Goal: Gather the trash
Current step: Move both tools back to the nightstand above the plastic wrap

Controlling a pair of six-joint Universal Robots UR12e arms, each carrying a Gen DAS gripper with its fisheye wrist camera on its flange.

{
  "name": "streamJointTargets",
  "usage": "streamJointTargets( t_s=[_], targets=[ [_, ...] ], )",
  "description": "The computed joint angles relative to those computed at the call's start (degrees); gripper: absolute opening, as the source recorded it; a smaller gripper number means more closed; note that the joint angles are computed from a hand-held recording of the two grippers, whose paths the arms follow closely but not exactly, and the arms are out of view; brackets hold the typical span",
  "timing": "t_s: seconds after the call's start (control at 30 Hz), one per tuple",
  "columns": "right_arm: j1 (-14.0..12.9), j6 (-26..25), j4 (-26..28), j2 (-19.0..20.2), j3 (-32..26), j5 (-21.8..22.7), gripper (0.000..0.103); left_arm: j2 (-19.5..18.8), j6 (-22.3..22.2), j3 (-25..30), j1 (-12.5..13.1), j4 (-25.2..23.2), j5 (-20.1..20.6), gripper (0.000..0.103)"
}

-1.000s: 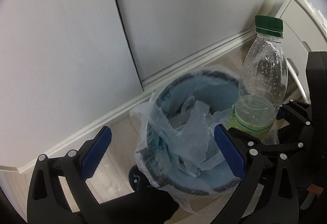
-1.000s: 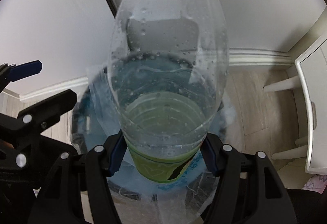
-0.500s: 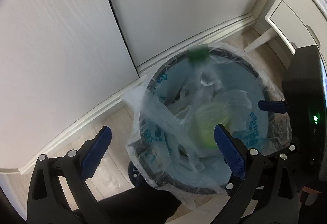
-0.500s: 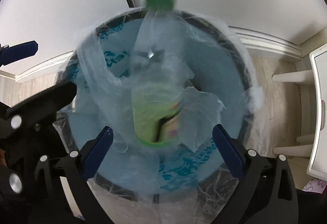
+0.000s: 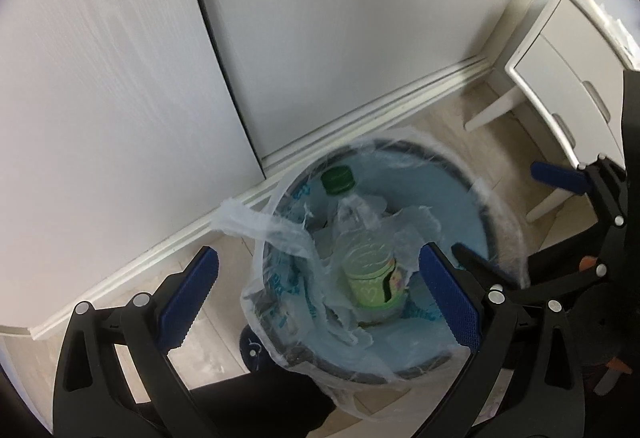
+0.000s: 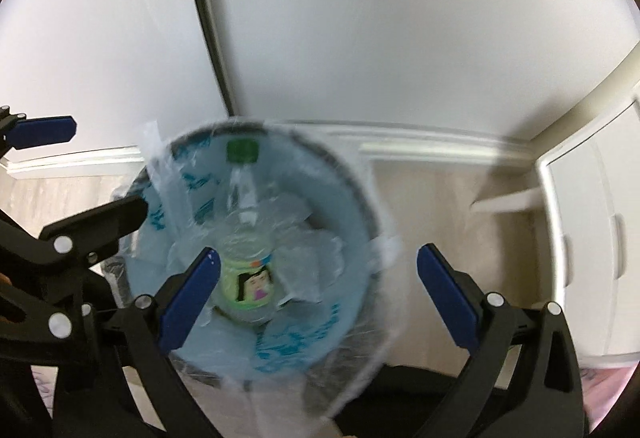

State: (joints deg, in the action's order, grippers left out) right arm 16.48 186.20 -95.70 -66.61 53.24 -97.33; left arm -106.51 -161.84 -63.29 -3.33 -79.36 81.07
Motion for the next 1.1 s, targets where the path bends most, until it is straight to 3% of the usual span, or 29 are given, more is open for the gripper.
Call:
streamJointTargets(
  t_s=[0.23,0.6,0.83,1.1],
  targets=[
    [-0.6,-0.6,-1.5,-1.2,-0.7,-3.3,0.096,-0.2,1.2,3.3,-1.0,1.0,-0.5,0.097],
    [-4.4,8.8,-4.8,-4.2,-2.2,-9.8,0.096,-5.2,6.3,17.8,-5.0,-0.1,-7.2,0.097],
    [-8.1,14.8,-6.2,-7.7,-0.9,-14.6,0.096,-12.1,7.8,32.6,-8.8,-6.4,-14.2,0.097],
    [-12.0,19.4,-5.6,-12.0,2.3,-19.7,0.096,-21.7,10.9,51.1,-13.6,-13.3,-17.8,0.097]
  ],
)
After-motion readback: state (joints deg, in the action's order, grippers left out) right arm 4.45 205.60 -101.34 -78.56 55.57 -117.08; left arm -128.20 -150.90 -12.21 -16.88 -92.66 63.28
